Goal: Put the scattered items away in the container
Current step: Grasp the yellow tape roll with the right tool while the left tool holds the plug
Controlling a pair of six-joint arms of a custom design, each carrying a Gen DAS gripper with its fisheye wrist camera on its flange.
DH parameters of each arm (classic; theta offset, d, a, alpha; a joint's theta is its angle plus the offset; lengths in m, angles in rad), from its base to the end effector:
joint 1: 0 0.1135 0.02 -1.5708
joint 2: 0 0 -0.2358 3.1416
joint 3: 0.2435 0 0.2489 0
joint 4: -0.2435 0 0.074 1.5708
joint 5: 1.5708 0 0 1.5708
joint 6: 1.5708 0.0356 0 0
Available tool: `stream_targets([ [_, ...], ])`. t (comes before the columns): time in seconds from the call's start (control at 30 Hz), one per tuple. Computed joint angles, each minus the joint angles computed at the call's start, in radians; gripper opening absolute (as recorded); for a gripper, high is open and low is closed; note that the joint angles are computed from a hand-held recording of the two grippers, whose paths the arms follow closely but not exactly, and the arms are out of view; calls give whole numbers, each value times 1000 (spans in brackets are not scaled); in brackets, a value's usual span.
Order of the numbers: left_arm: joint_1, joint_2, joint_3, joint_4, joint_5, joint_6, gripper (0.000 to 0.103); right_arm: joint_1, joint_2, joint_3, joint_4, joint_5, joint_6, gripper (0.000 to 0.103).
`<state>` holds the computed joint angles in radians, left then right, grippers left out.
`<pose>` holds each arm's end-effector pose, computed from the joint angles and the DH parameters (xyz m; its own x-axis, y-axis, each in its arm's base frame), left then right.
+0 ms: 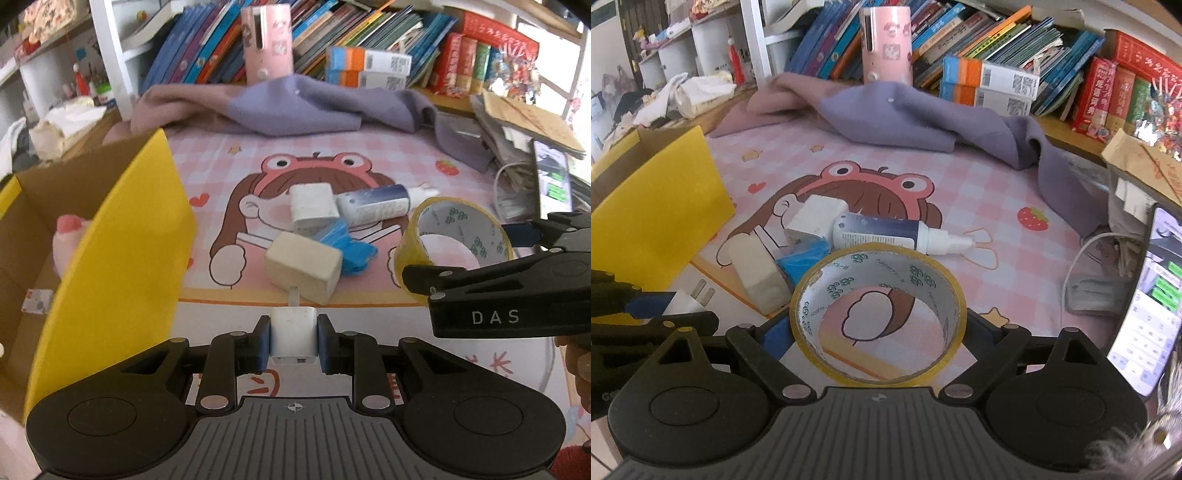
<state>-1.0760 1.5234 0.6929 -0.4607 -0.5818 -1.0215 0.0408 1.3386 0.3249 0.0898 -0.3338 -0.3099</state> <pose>0.1334 -0.2061 0.1115 -0.8040 -0.0106 -0.5946 -0.0430 0.9983 0.0404 0.2086 0.0202 0.0838 -0.6874 -0.3164 -0.6537 -0.4677 0.8815 0.0652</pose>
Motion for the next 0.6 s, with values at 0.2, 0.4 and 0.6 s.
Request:
stream_targets([
  [0.2,-64,-76,5,-98,-40,-51,24,-47,-174,-54,-136,-41,-20,91],
  [0.4,-120,-114,18,-164,-78,-91,24,-75,-308,-97,-230,-76,-30,91],
  [0.6,-172,-120,33,-198,-116,-106,24,-86,-434,-129,-292,-89,-24,91],
])
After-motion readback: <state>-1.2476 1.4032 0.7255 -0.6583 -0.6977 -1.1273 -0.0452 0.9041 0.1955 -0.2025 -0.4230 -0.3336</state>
